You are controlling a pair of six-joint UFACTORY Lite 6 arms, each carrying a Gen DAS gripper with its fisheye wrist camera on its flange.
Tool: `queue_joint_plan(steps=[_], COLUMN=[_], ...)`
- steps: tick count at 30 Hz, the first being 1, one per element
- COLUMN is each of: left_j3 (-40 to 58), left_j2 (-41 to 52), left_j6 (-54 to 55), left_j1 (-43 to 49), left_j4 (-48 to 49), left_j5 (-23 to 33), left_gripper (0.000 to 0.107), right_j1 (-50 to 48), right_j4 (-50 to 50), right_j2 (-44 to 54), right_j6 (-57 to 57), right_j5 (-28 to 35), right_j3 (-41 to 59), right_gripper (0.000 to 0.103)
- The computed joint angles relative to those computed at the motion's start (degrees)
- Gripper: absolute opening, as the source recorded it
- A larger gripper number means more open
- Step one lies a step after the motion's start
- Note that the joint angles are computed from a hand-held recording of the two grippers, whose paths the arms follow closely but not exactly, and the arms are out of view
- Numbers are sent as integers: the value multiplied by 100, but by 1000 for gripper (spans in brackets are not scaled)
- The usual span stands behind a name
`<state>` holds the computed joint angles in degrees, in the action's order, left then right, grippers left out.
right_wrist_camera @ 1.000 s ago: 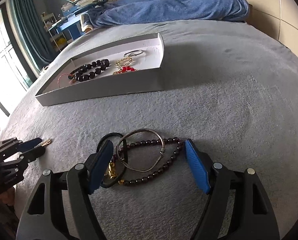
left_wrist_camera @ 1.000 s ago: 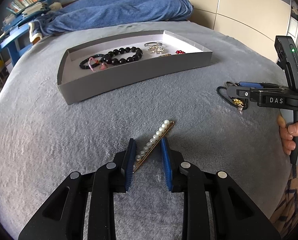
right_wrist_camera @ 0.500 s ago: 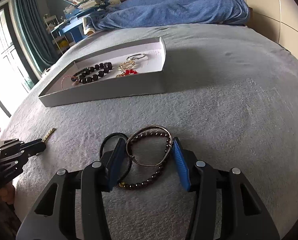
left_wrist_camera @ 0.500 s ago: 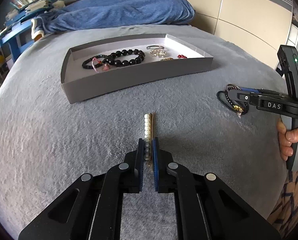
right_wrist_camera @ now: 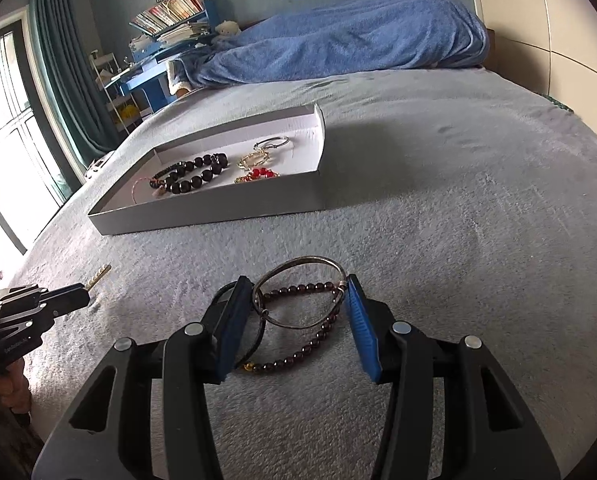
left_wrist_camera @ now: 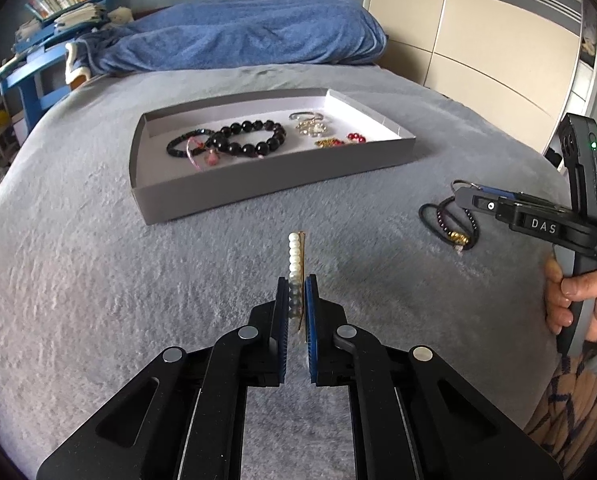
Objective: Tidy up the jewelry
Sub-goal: 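Carry both pieces into the grey tray and open both tools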
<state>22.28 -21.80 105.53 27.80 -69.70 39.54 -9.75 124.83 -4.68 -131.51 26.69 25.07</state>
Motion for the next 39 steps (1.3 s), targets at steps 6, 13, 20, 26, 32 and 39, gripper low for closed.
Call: queue_joint_plan(steps=[6,13,20,26,32,39], left_j3=[270,847,1585,2144,2896,3626], left_j2=[-111,195,940,1533,2332,3106], left_j6=[-291,-448,-572,-760,-1129,-1648], left_j1=[-4,-123,-346,-669,-1036,-1372], left_j4=[105,30,-168,-309,-321,0], left_j5=[141,51,-179,-540,-997,-1391], left_gripper=[9,9,9,9,9,9], right_j1=[209,673,1194,1670,2270,2689], right_j4=[-85,99,455,634,713,-1205], right_j2=[-272,-299,-2,577,1429,2686], right_j6=[190,235,87,49,82,2099], right_j5=[-142,-391,-704,-908,-1342,-1895], right_j3=[24,294,855,1657,2770,4342], right_gripper=[48,48,48,48,48,48])
